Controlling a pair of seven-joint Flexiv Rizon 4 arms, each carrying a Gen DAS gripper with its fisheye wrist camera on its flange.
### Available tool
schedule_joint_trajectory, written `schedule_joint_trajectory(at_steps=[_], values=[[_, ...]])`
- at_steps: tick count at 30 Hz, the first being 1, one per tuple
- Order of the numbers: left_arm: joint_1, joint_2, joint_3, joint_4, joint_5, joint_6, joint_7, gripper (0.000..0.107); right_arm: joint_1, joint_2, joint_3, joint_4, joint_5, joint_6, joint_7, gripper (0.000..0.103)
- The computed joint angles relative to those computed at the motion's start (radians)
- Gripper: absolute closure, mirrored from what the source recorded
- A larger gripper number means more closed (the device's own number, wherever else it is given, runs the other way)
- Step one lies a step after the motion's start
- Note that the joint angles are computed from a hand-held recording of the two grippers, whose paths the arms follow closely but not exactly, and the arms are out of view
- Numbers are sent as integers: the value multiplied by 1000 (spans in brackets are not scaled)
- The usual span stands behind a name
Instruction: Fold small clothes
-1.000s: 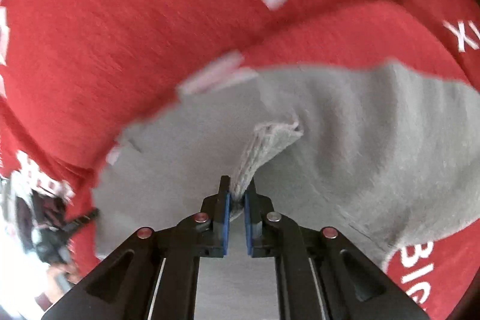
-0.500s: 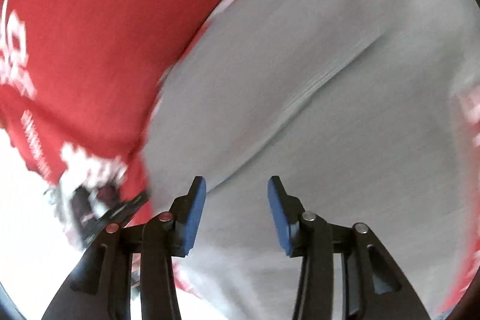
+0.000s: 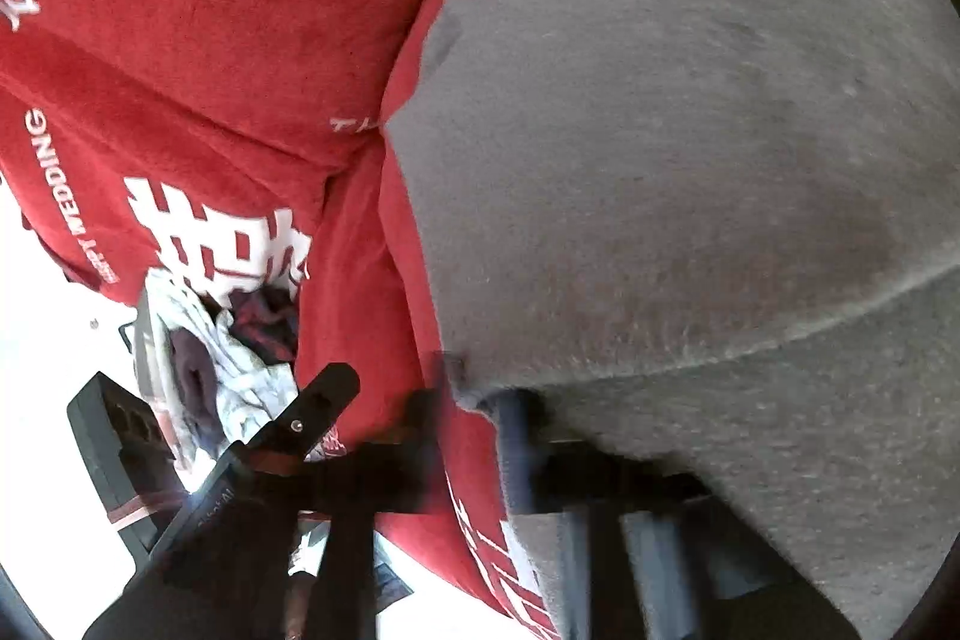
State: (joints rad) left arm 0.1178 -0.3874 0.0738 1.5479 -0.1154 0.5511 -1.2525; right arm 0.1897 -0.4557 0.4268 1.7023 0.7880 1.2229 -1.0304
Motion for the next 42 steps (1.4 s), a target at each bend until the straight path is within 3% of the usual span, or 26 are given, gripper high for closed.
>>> schedule_joint_trajectory(at_steps=[8,10,11,14,25,30,35,42], values=[[-11,21,0,21,33,-17,29,22,0,-34,3,-34,-15,-84,-34,95],[-23,36,-7,36,39,-13,47,22,-13,-1,-3,-17,-32,-139,-36,81],[-29,43,-11,42,37,-12,55,22,-17,17,-9,-5,-36,-155,-45,79],[-50,61,-25,63,26,-7,64,22,-16,114,-58,73,-94,-211,-34,66],[-184,96,-80,95,43,-87,2,22,-52,481,-239,400,-149,-320,71,63],[-254,99,-104,97,73,-95,-37,22,-86,643,-308,543,-158,-293,117,63],[-321,79,-135,80,83,-98,-60,22,-178,785,-368,681,-328,-268,229,63],[-386,45,-157,37,80,-106,-87,22,-392,843,-446,814,-548,-181,409,63]])
